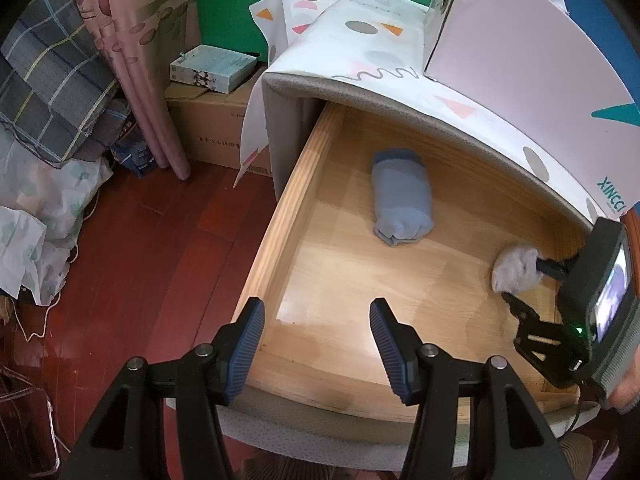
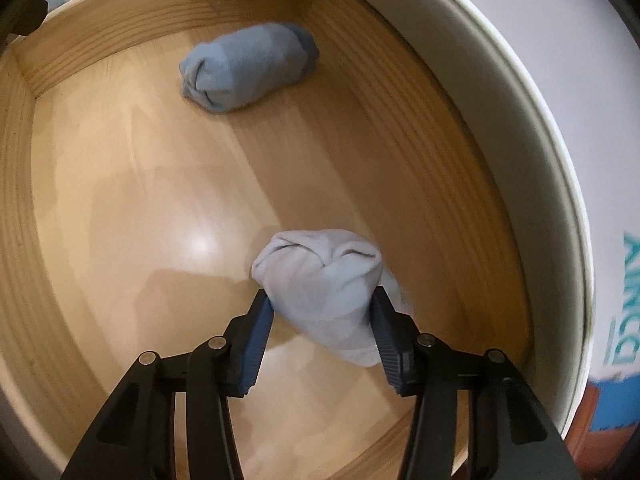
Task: Take underwear out of drawer
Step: 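Close the right tool on the white sock in the drawer, then lift the white sock with the right tool and hold it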
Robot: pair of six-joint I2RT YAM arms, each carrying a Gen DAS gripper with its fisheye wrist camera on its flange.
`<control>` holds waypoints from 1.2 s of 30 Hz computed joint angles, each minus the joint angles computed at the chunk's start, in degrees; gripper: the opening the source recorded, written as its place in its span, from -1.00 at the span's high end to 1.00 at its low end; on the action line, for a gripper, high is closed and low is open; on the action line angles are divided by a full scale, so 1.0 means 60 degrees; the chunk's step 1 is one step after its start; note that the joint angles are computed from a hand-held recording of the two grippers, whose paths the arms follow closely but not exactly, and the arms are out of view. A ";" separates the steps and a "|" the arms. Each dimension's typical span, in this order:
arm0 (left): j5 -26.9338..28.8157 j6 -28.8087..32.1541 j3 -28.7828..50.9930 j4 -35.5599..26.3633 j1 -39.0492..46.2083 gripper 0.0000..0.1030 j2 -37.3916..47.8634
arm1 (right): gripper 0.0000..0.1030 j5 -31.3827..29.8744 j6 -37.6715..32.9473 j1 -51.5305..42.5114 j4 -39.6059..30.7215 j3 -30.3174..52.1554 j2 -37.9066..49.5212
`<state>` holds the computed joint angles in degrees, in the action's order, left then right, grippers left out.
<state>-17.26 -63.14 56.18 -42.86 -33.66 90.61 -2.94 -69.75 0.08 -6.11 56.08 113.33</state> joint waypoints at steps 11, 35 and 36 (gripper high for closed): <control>-0.0059 0.0006 -0.0028 0.0030 -0.0039 -0.09 -0.0083 | 0.14 0.0039 0.2565 -0.0634 -0.4078 0.2116 0.0545; -0.0092 0.0000 -0.0250 0.0333 -0.0112 -0.09 -0.0349 | -0.12 -0.0487 0.4818 -0.0994 -0.5391 0.2025 -0.0994; -0.0083 0.0000 -0.0274 0.0358 -0.0097 -0.09 -0.0370 | -0.15 -0.0459 0.4686 -0.0966 -0.5337 0.1973 -0.1111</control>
